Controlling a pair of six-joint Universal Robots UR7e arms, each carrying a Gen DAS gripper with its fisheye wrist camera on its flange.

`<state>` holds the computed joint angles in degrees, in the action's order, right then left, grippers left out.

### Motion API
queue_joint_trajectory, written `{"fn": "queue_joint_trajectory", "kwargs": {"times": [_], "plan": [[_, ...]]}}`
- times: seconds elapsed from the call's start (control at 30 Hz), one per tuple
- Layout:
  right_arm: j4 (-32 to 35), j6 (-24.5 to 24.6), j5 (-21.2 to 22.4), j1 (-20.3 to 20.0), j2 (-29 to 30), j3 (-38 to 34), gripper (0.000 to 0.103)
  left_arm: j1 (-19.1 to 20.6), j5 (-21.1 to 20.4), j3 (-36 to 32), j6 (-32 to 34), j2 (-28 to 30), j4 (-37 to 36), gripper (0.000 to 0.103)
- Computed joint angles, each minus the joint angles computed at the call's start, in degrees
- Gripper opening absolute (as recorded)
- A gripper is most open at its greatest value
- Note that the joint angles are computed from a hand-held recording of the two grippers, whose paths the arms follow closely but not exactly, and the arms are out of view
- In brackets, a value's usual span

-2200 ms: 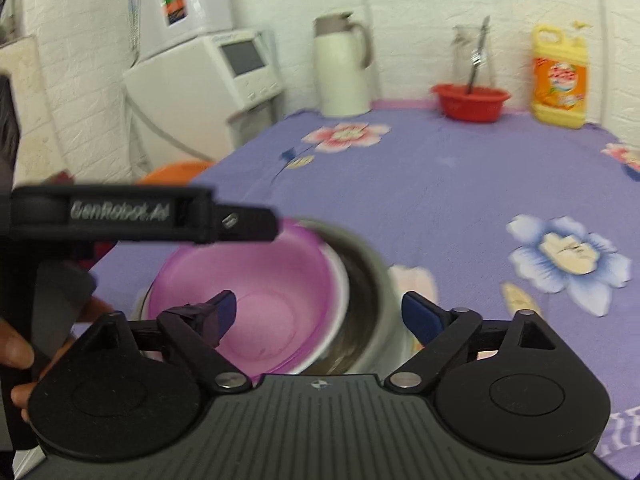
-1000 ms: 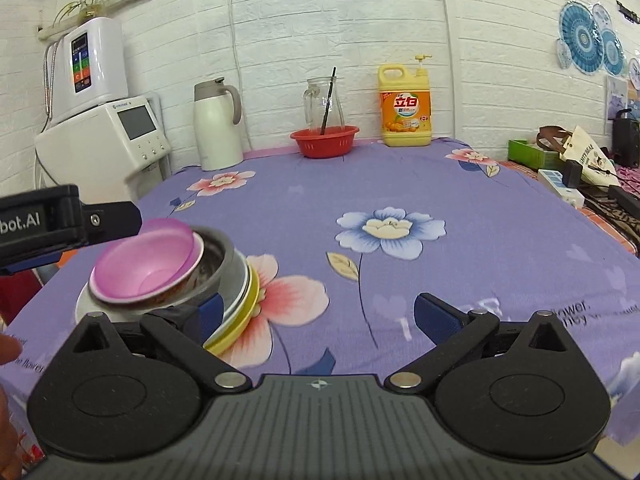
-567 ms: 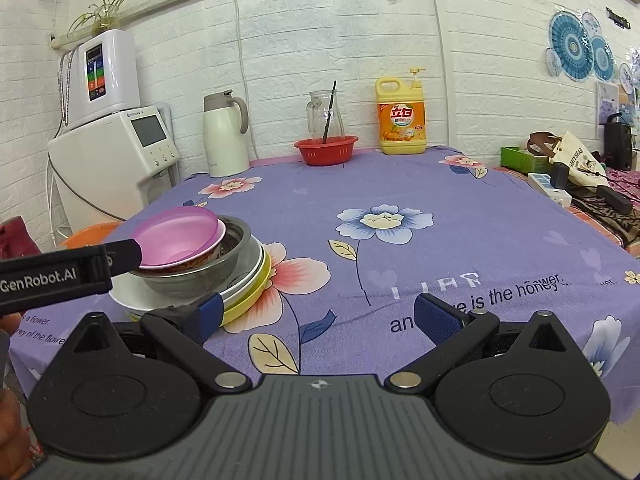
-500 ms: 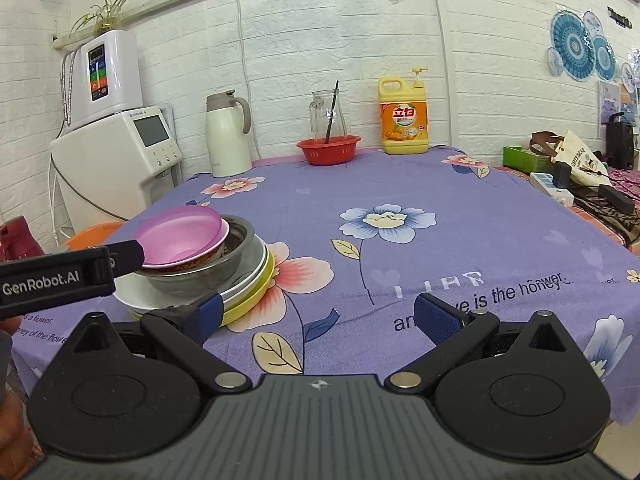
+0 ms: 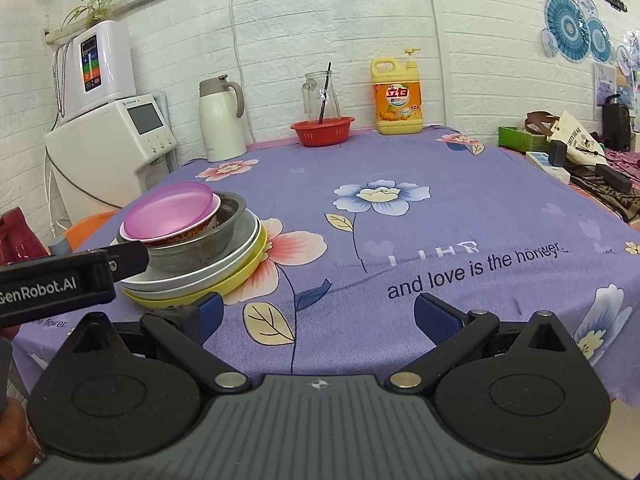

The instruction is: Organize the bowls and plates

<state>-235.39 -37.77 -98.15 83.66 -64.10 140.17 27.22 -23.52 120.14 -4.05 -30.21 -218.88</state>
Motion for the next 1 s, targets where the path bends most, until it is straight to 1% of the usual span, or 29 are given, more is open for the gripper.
{"fn": "queue_joint_trajectory", "kwargs": {"times": [0.13,0.47,0.63,0.77,1.0], "plan": [[1.21,0.80,-0.14,-0.24,-0.67,0.22,0.103,0.18,-1.70,0.28,-0.27,-0.60,0.87,0.098],[2.10,0.71,0.66,-0.89,-1.43,0.46,0.103,0.14,-2.01,0.27,-1.14,-0.68,2.41,0.098],[2.45,0.94,0.35,-0.81,-1.38,0.42,0.103,0.19,-2.68,0.32,0.73,-0.33,0.18,0.098],[2.52,0.90,0.15,-0.78,-1.27,0.33,0.103,-0.03,-2.19,-0.06,2.11,0.32,-1.03,0.098],[2.88,1.01,-0.07,-0.77,-1.23,0.23,0.103,-0.28,-2.61,0.08,2.67,0.62,-1.27,0.098]]}}
